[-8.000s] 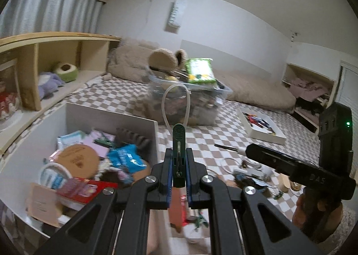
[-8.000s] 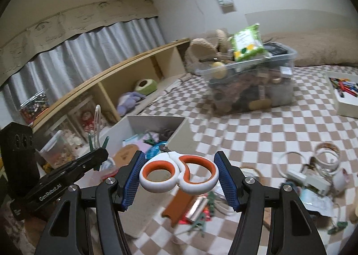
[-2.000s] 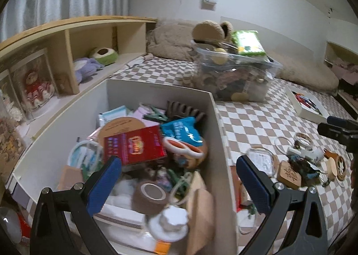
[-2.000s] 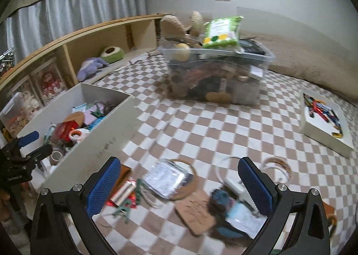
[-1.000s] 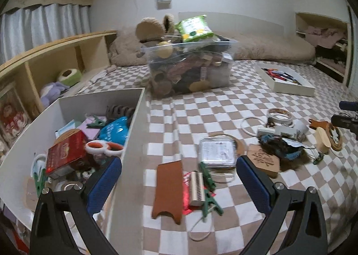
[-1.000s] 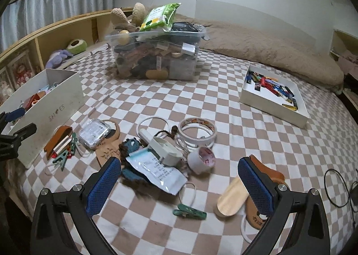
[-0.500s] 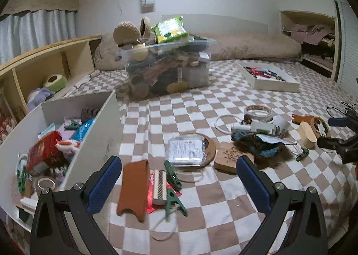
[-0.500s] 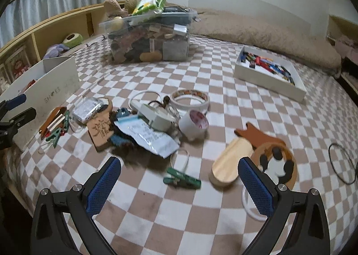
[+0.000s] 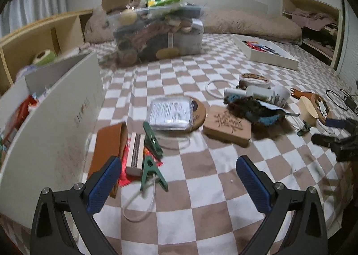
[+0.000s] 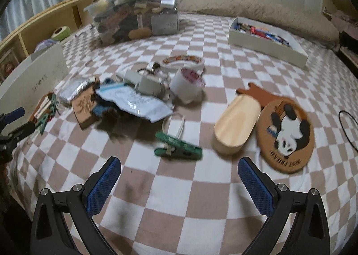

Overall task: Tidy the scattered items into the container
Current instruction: 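Move both tools back over the remaining items on the bed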

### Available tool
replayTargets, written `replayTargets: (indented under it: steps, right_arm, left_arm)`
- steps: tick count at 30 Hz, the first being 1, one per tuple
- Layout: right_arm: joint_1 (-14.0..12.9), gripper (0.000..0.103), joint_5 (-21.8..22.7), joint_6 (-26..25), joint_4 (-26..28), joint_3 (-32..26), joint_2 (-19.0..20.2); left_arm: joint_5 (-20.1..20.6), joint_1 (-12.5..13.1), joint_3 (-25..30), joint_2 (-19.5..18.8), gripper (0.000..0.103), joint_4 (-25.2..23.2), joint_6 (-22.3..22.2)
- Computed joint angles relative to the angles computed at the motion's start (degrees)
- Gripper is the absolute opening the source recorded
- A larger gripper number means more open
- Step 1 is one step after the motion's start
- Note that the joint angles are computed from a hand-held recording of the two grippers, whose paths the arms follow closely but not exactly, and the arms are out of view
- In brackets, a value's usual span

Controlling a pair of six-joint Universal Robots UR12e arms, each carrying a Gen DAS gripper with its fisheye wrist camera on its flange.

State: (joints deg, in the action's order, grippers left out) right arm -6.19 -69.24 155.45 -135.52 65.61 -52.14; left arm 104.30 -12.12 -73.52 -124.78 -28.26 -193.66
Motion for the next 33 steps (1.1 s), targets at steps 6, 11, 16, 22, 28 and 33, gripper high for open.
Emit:
replayTargets:
  steps: [6,11,16,22,28,33]
  right_arm:
    - [1.05,0.103,-5.26,-0.61,-0.75,1.03,-0.09]
    - [1.01,0.103,-5.69,-0.37,0.22,0.96,0.11]
    - [0.90,0.103,-5.13,-1.55,-0.71,1.53,0.00]
    - [0.87,0.103,-4.88,-1.95,-0.55,1.69,-0.01]
    - [0.65,0.103,-3.89,-1.61,-0.79,1.86,0.09]
    - [0.50,0.103,-3.12,-1.49,-1.77,2.27,0.08]
  left_arm:
    - [-4.86,1.25,-1.21,0.52,0.103,-1.98,-3.45]
    - [-5.83,1.70,-1.08,0.35,0.103,-4.10,-5.54]
    - [-7.69,2.26,-1.78,0.47,0.103,-4.69,-7.52]
    - [-7.76,2.17,-1.25,0.16,0.103,-6.86,-5.59]
    - [-13.46,3.85,-2.91,0.84,0.103,-3.41,-12.20]
    - [-14.12,3.97,-3.67,1.05,0.102,-1.10,-13.62]
